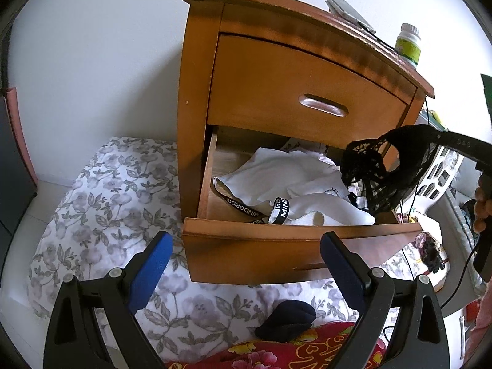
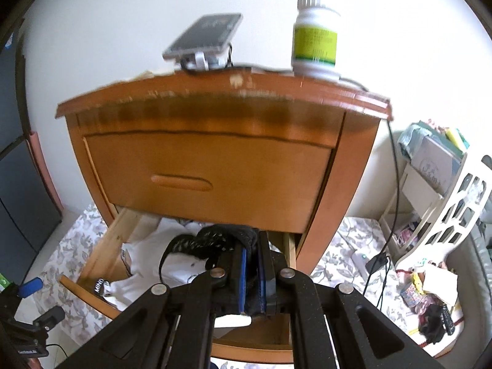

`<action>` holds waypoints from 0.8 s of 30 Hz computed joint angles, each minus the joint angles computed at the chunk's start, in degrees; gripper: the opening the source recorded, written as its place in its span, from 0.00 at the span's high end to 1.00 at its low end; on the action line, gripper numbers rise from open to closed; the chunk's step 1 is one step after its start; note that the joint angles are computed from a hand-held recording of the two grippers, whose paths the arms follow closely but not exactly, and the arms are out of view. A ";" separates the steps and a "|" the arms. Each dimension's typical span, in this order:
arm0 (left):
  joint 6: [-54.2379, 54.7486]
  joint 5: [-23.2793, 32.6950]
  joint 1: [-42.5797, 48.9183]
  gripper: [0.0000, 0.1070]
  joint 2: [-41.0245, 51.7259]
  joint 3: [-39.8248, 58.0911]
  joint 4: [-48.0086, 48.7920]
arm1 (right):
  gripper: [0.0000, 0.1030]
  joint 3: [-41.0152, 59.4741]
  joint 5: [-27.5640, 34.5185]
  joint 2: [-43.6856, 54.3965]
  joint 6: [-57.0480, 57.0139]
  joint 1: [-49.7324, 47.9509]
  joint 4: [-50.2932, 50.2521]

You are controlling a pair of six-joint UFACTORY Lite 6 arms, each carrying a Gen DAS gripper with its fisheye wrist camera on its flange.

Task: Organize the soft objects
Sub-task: 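Lift the black lace underwear out of the drawer with the right tool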

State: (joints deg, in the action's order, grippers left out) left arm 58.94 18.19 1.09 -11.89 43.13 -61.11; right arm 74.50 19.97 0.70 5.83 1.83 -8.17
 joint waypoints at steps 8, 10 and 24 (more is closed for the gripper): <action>-4.51 1.79 0.88 0.10 -5.64 -2.36 4.42 | 0.94 -1.69 1.56 -8.01 1.33 1.46 -1.91; -5.51 2.21 1.06 0.10 -6.86 -2.74 5.37 | 0.94 -2.16 2.10 -10.16 1.83 1.91 -2.50; -16.54 4.11 0.09 0.10 -16.33 -5.53 15.41 | 0.94 -3.83 8.22 -26.54 3.70 7.84 -6.15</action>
State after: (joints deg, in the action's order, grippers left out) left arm 42.40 22.29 1.19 -28.22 37.60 -45.71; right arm 70.67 28.19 -25.84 9.54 9.67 -14.32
